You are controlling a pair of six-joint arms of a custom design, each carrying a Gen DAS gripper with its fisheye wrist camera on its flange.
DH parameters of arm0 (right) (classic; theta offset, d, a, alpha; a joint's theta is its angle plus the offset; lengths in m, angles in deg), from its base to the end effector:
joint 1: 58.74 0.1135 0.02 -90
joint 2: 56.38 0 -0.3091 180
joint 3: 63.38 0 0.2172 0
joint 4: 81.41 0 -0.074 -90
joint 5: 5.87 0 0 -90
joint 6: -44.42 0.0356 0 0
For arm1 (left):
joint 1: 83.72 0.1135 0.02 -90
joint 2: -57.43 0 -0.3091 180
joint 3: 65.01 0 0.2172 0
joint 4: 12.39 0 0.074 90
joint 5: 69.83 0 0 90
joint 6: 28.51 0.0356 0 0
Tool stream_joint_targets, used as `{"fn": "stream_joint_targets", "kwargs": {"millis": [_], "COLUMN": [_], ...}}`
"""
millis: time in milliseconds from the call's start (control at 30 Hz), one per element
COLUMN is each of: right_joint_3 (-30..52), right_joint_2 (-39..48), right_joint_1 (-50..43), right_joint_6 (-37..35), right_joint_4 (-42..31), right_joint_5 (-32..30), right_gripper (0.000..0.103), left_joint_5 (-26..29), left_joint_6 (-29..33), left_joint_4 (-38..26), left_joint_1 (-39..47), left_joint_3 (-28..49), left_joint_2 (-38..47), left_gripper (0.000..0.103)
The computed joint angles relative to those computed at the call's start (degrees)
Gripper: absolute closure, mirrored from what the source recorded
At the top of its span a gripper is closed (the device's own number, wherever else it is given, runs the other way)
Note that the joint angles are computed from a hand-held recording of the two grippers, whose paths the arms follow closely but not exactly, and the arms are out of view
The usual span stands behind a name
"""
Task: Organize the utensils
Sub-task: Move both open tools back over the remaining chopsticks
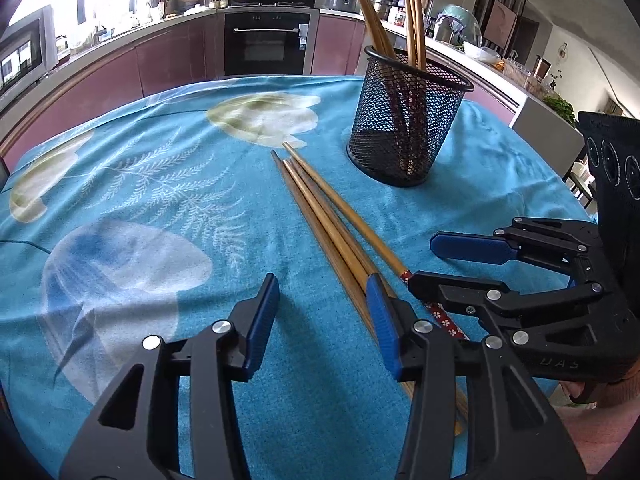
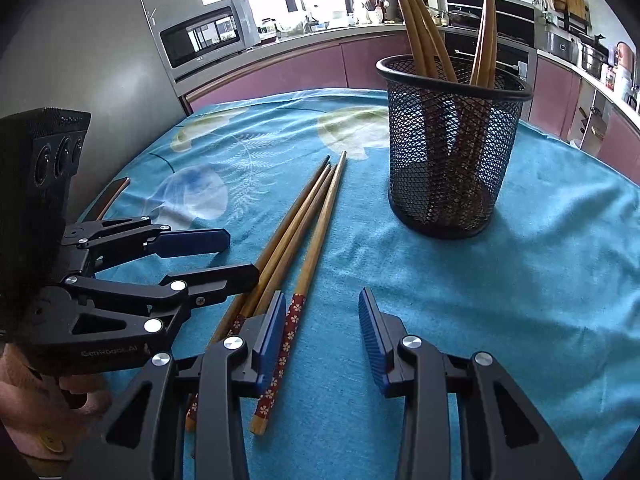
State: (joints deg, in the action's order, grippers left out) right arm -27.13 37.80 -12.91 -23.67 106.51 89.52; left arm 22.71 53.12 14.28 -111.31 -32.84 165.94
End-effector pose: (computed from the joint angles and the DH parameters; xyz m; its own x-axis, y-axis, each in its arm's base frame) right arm 0.1614 0.1613 0.1539 -0.7461 -0.2348 -0.6231 -0.4243 0.8888 0.1730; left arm 0.2123 -0.1127 0.1120 -0.7395 0.2224 -0.6354 0.3846 0.9142 -0.1276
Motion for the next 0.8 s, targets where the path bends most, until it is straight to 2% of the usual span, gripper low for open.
{"fn": "stream_joint_targets", "kwargs": {"millis": [200, 333, 567, 800], "right_joint_3": [0.0, 0.0, 1.0, 5.5], "right_joint_2": [0.2, 0.2, 0.8, 3.2], "right_joint_1": [0.0, 0.0, -0.4, -1.4], "right_joint_6": [0.0, 0.0, -0.9, -3.2], "right_joint_4": [0.3, 0.3, -0.4, -3.2], "right_joint_5": [0.0, 0.0, 0.0, -0.3], "right_gripper": [0.068, 0.068, 0.068, 0.069], "left_joint_5": [-1.7, -2.7, -0.6, 1.9], "left_joint_6": [0.5, 1.2, 2.0, 2.2], "left_joint_4": [-1.5, -2.3, -4.3, -6.8], "left_joint_1": [-0.7, -1.3, 1.2, 4.3], "left_joint_3": [0.5, 0.6, 1.7, 4.7], "left_joint_2": [-0.6, -1.2, -1.5, -0.3], "left_gripper": [0.062, 0.07, 0.076, 0.076]}}
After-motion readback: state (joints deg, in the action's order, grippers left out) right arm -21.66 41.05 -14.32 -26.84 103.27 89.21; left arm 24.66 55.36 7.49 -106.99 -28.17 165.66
